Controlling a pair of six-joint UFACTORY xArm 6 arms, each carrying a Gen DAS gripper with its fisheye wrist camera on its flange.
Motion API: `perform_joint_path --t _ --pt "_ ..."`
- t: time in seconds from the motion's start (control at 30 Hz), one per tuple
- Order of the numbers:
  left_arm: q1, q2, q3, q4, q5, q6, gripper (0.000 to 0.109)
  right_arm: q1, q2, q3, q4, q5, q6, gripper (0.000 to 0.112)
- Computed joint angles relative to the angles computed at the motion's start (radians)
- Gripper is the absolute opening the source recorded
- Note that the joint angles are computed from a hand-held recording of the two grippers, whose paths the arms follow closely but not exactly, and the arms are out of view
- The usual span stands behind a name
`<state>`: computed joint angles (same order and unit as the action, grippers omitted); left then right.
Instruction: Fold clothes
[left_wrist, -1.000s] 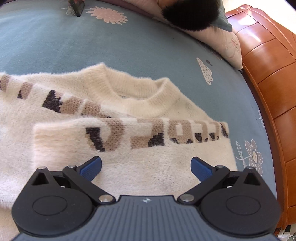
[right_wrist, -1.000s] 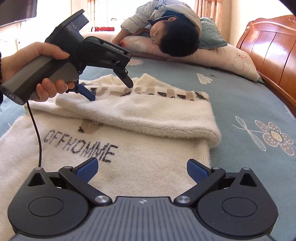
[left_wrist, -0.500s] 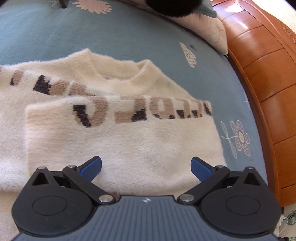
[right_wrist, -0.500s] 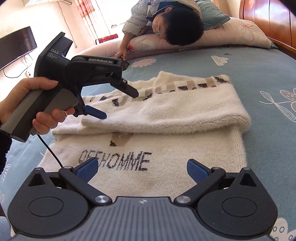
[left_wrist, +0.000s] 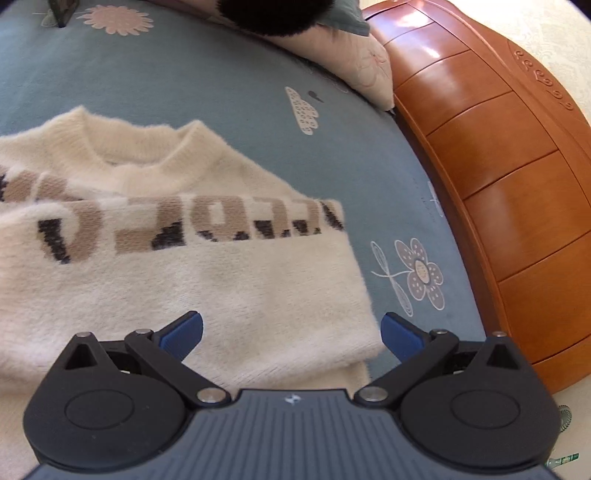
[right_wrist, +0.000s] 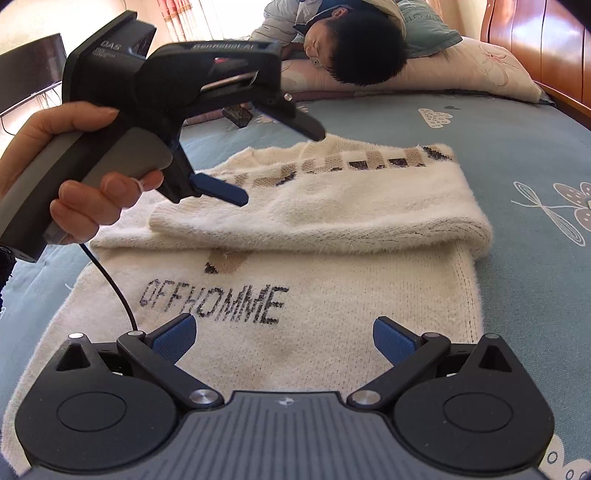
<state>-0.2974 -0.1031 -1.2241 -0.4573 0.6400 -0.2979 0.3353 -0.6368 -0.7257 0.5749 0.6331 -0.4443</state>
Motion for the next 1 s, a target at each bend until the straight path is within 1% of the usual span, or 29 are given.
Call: perform_joint_path --t 0.03,0.1,0.17,0.2,0.23,0.3,0.37,0.43,0.5,0.53,0.57,0.67,0.73,0.87,0.93,1.0 --pt "-0.013 0.027 -0.021 -0.006 -0.007 0.009 0.102 0.001 0.002 0.0 -0.008 -0.001 0.005 0.103" --pt "-0.025 0.082 -0.065 0.074 0.056 -0.051 0.102 0.003 0.003 0.002 -0.027 -0.002 0.015 0.103" --pt "-0.04 0.098 -0.087 0.134 0.081 -0.054 0.102 0.002 -0.001 0.006 -0.042 -0.002 0.016 0.103" --pt "-0.041 0.109 -0.118 0.151 0.112 -0.065 0.102 -0.001 -0.005 0.008 -0.042 0.0 0.009 0.103" --pt "-0.04 0.116 -0.14 0.143 0.125 -0.07 0.102 -0.004 -0.008 0.01 -0.043 0.002 0.002 0.103" --pt "-0.034 0.15 -0.204 0.064 0.124 -0.016 0.102 -0.014 -0.012 0.01 -0.028 0.006 -0.012 0.103" --pt "-0.038 0.233 -0.329 0.032 0.159 0.025 0.102 -0.028 -0.009 0.006 0.011 0.018 -0.033 0.103" --pt "-0.056 0.303 -0.414 -0.005 0.146 0.058 0.102 -0.038 -0.002 0.001 0.026 0.028 -0.033 0.103" --pt "-0.076 0.382 -0.494 -0.087 0.139 0.121 0.102 -0.04 -0.001 0.004 0.012 0.026 -0.026 0.103" --pt "-0.085 0.414 -0.525 -0.109 0.14 0.138 0.102 -0.041 -0.001 0.007 0.004 0.025 -0.027 0.103" --pt "-0.095 0.45 -0.559 -0.1 0.15 0.138 0.102 -0.042 -0.002 0.01 -0.004 0.025 -0.026 0.103" --pt "-0.113 0.505 -0.594 -0.026 0.154 0.079 0.102 -0.054 -0.014 0.021 -0.019 0.033 -0.041 0.103" --pt "-0.115 0.503 -0.572 -0.057 0.116 0.081 0.102 -0.064 -0.023 0.028 -0.02 0.035 -0.056 0.103" --pt "-0.106 0.539 -0.653 -0.113 0.191 0.13 0.102 -0.08 -0.015 0.025 -0.014 0.042 -0.057 0.103" --pt "-0.103 0.59 -0.757 -0.053 0.274 0.103 0.102 -0.082 -0.009 0.022 -0.018 0.042 -0.053 0.103" --pt "-0.098 0.632 -0.834 -0.024 0.316 0.079 0.102 -0.071 -0.011 0.025 -0.044 0.033 -0.034 0.103"
